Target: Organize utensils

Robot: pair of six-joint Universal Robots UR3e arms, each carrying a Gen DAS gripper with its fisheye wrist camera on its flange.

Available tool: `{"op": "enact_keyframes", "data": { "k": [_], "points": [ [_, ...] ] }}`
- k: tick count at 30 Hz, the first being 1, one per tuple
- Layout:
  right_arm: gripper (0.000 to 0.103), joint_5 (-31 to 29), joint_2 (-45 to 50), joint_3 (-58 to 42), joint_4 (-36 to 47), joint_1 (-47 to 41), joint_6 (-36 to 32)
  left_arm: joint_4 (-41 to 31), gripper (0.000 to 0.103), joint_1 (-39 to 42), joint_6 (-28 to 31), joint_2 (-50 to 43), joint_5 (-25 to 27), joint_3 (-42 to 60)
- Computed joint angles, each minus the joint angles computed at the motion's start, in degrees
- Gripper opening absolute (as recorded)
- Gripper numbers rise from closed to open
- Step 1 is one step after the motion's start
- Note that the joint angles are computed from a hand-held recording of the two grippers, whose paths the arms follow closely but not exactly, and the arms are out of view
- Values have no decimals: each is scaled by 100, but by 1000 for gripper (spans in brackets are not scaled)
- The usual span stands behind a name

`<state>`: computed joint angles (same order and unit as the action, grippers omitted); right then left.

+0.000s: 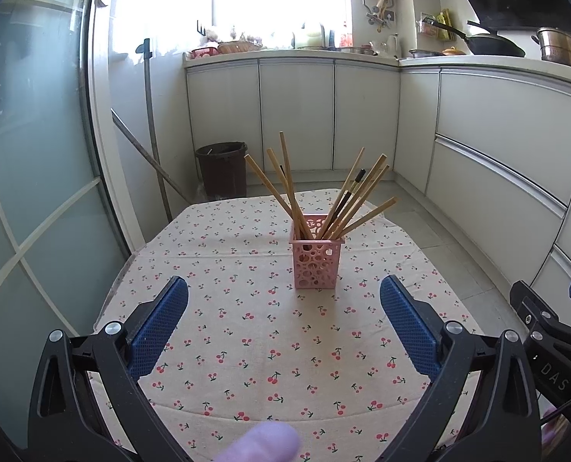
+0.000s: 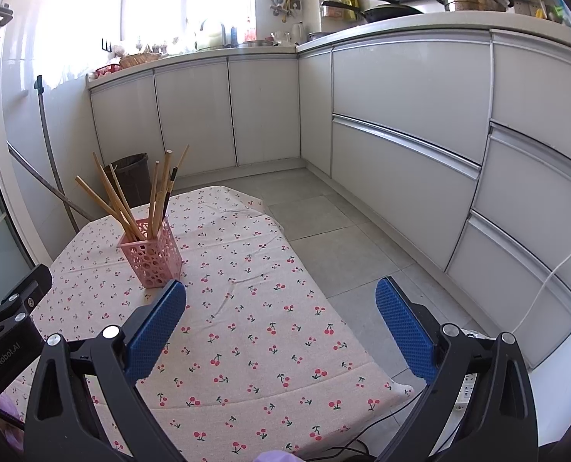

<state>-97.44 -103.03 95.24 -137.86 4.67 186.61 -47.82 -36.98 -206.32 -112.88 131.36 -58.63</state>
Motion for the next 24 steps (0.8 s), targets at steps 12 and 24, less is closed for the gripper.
{"op": "enact_keyframes", "data": {
  "k": [12,24],
  "points": [
    [96,72,-16,17,14,-42,-38,492,77,-4,456,16,-290,-233],
    [96,55,28,-16,49,-45,-30,354,96,-69,250,-30,-30,-79]
  ]
}}
